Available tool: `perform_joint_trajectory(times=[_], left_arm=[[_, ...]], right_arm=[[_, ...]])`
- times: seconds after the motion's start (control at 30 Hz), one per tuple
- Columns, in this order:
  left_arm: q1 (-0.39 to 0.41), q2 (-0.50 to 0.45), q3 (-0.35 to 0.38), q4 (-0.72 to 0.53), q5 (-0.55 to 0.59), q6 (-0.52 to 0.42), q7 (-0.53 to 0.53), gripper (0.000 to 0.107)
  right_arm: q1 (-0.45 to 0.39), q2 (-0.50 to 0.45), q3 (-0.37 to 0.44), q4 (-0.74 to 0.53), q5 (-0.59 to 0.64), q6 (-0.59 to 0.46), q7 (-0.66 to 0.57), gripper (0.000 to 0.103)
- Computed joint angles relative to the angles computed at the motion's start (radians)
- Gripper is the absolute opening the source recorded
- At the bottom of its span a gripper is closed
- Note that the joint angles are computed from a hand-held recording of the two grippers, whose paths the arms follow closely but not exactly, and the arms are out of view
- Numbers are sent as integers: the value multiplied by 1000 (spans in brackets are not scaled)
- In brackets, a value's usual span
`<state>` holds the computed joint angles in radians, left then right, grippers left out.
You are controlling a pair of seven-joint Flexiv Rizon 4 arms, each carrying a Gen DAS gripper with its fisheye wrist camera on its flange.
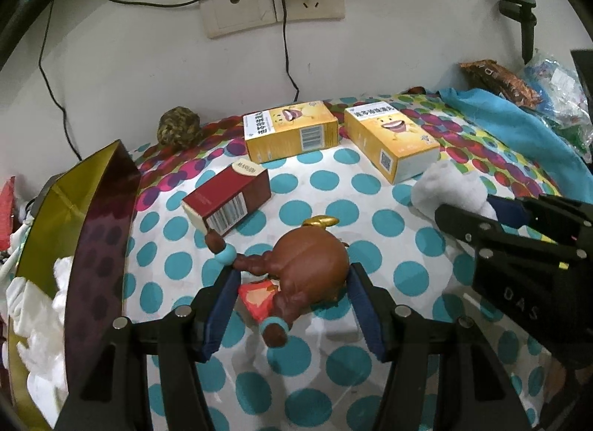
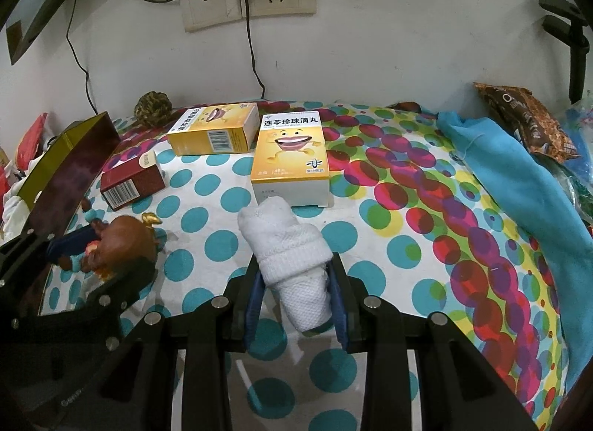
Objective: Organize objects
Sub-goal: 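Grasp the brown figurine with the left tool while the right tool holds the white sock, then carry the brown figurine into the gold tray and open the left tool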
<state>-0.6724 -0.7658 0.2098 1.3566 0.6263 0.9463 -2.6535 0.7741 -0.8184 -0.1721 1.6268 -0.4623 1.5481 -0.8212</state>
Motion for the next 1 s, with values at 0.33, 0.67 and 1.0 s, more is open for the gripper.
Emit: perform_joint_trajectory(times=[0.33, 0.67, 1.0], left_arm=[[-24, 29, 1, 29, 18, -23, -56, 61], [-45, 86, -13, 85, 67, -52, -127, 61], [-59, 180, -39, 166, 136, -74, -210, 61]], right_arm=[[9, -3, -11, 2, -3, -1, 3, 30], [28, 0, -35, 6, -18, -11, 13, 30], [44, 0, -57, 5, -44, -23, 29, 30]])
